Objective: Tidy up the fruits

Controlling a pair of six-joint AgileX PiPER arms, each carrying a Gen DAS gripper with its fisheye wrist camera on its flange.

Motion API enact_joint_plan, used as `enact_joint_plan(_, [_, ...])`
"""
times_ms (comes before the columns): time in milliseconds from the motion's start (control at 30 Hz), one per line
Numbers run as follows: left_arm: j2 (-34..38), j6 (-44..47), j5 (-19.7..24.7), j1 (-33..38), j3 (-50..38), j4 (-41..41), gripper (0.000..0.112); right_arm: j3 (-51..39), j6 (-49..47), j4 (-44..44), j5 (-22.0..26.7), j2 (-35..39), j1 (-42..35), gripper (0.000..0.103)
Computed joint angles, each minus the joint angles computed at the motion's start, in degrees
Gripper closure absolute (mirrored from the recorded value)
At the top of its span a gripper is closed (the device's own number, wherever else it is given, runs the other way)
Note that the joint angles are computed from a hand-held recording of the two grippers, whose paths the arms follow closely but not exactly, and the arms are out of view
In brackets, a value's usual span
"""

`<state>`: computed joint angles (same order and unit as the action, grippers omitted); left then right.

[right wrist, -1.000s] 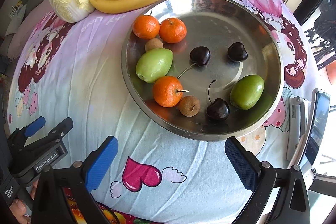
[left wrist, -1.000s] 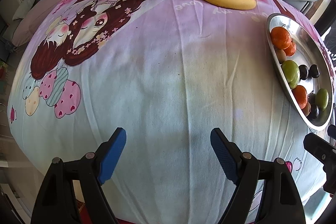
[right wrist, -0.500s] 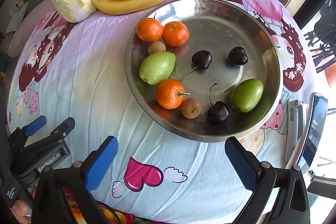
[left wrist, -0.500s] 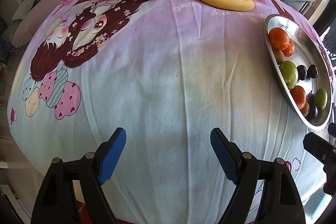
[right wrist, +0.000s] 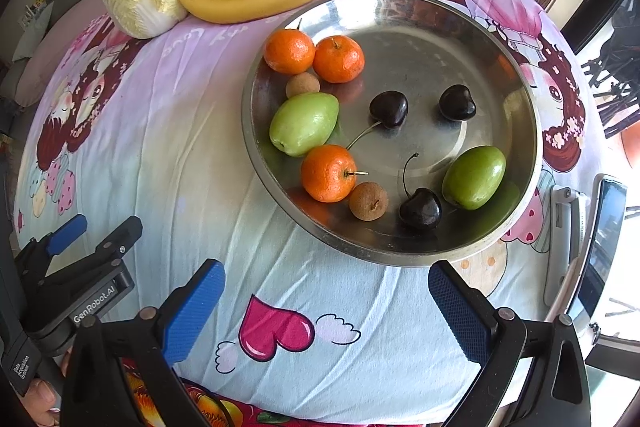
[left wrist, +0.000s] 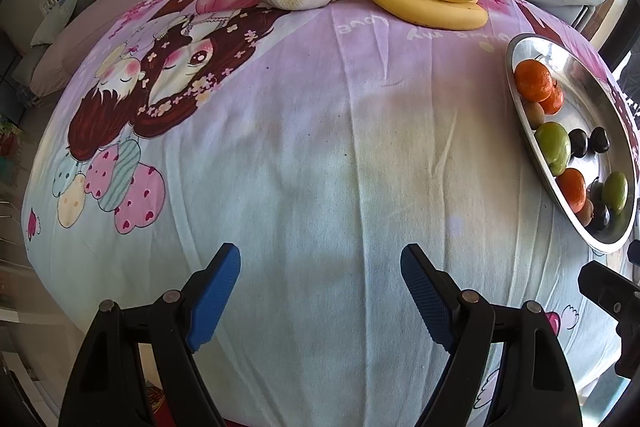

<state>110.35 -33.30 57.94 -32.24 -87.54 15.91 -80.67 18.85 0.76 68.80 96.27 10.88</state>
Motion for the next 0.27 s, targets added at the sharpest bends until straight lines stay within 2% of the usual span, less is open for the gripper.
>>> enact_joint_plan(267, [-0.2,1.6,-0.7,0.5,-0.1,-1.5,0.029,0.2,0.2,-0.2,0.2,0.0,-0.1,0.000])
